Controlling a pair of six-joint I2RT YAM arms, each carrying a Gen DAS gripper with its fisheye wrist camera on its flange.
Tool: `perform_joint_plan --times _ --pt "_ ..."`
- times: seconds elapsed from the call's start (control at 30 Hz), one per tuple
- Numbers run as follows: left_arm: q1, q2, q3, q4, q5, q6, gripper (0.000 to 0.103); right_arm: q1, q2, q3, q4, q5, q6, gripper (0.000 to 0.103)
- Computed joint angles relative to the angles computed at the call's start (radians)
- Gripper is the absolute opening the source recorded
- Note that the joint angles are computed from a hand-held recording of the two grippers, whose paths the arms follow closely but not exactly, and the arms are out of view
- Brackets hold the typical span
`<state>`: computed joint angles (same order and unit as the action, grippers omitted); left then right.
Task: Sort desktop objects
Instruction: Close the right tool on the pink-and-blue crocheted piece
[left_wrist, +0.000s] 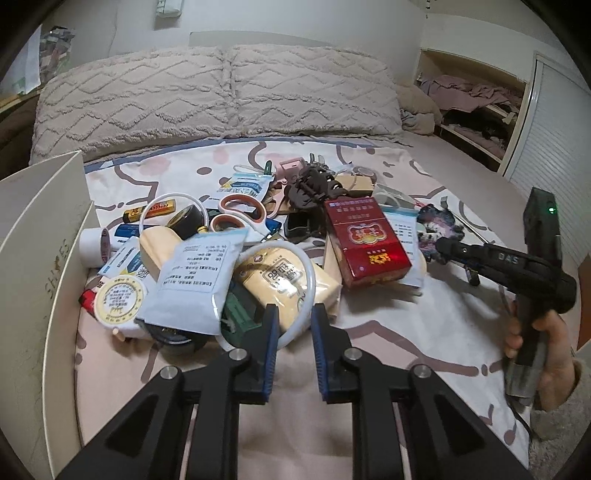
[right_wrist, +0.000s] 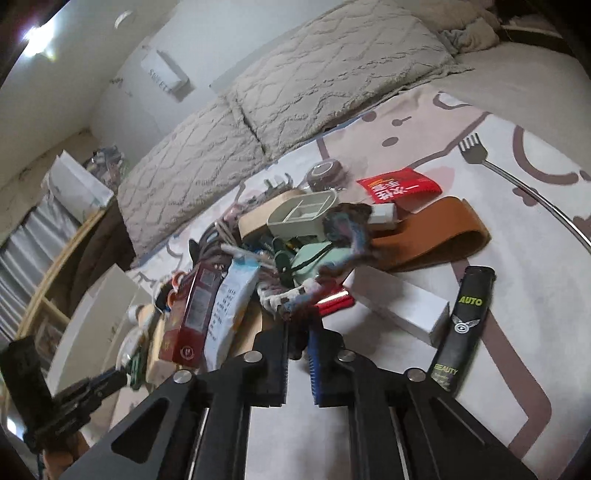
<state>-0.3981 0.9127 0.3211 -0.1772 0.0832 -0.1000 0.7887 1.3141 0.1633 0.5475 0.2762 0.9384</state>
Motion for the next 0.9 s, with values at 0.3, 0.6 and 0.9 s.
perform_joint_plan --times 0.3,0.6,0.9 --pt "-0.113 -0.076 -0.042 -0.078 -0.045 -0.062 0.010 0.106 -0.212 -0.040 -0.085 0.203 0.001 0.006" --pt "-0.210 -0.141 -0.073 -0.121 -0.052 -0.130 0.010 0.153 -0.590 -0.051 -0.352 0.286 -0.028 0.006" --pt "-0.129 -0.165 -0.094 -0.090 -0.062 -0.144 0.027 0.299 -0.844 0.004 -0.563 0.422 -0.069 0.006"
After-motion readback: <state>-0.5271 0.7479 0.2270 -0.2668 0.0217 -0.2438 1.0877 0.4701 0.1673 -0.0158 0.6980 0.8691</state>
